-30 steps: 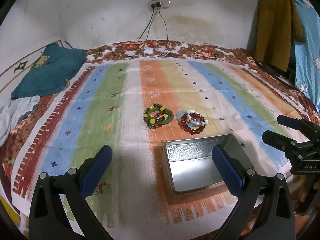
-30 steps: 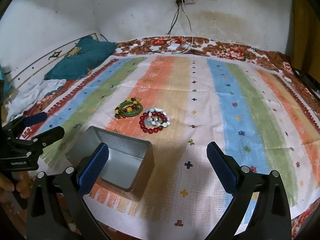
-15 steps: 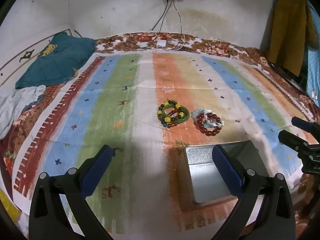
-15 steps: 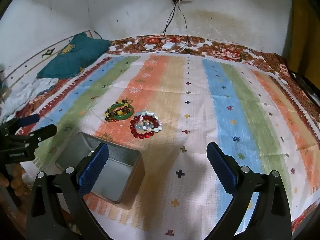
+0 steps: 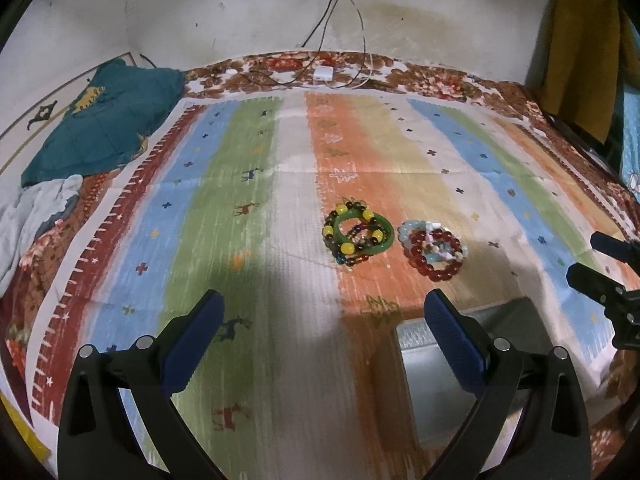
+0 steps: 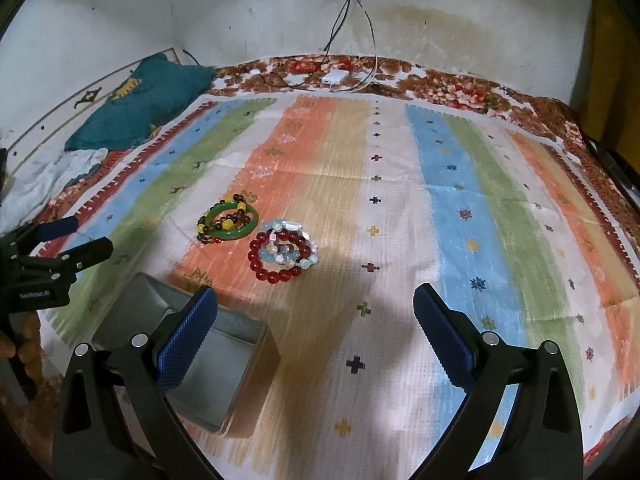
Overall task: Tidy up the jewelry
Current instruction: 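Move both tools toward the bracelets beside the silver tin, then lower the right gripper onto the stacked red and pale blue bracelets and close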
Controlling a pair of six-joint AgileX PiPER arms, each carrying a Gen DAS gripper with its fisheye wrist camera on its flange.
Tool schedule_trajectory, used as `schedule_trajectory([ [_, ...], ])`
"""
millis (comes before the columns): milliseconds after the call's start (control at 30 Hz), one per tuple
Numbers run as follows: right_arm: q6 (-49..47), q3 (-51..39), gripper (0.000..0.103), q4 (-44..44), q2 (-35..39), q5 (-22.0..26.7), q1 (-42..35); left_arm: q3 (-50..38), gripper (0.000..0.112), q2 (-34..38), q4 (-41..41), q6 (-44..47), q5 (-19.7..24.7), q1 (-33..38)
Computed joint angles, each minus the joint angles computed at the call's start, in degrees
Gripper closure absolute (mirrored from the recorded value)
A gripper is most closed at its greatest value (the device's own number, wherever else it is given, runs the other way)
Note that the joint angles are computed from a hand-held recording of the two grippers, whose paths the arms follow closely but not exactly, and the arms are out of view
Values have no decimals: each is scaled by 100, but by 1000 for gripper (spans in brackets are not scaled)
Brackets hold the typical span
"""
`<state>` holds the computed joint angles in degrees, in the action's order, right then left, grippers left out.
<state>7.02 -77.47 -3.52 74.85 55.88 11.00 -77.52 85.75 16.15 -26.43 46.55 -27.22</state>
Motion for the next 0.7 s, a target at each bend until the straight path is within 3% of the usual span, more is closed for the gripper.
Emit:
schedule_trajectory([
  [700, -1052, -1166, 4, 1407, 1321, 721, -690, -1048, 15, 1108, -1068, 971, 279, 734],
])
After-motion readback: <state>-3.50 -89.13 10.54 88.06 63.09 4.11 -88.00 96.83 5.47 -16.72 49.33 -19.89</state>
